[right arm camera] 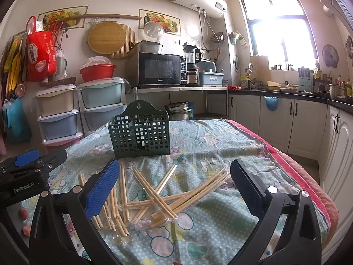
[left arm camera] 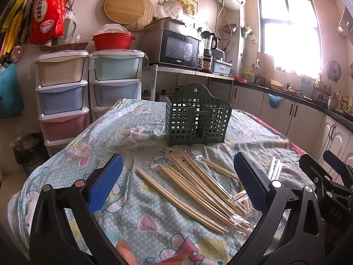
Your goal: Organize utensils
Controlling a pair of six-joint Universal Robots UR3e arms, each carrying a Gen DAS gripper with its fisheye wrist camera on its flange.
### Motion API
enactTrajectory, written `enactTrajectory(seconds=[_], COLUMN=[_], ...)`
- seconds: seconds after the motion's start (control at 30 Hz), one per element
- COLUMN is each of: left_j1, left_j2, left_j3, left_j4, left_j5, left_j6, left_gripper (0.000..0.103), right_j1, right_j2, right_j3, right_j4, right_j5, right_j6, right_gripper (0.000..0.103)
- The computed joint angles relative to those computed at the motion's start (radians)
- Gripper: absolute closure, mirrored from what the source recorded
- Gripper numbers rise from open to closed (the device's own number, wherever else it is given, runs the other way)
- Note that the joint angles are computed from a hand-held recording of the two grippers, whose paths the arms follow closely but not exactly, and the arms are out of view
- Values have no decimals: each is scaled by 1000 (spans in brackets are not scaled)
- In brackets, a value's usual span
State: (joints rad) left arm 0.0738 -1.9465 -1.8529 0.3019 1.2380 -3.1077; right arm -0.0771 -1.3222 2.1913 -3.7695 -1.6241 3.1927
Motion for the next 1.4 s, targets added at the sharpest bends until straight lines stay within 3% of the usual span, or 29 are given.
enactTrajectory(seconds=[0.27, 0.57, 0.97, 1.33, 1.4], left_j1=[6, 54, 57, 58, 53], left_j2=[0, -32, -133, -351, -401], left_j3=[8, 115, 448, 913, 1007], left_j4=[-20, -157, -470, -931, -1036], left_j5=[4, 16, 57, 78, 84], left_j6=[-18, -54, -43, 43, 68], left_gripper=[10, 10, 10, 10, 10], right_j1=[-18, -60, -13, -2, -11], right_j2=[-5, -38, 66, 316, 393], right_j3=[-1, -82, -457, -968, -1111], right_j4=[19, 196, 617, 1116, 1267], right_j5=[29, 151, 171, 169, 183], right_j6=[-10, -74, -200, -301, -316], right_gripper=[6, 6, 6, 6, 8])
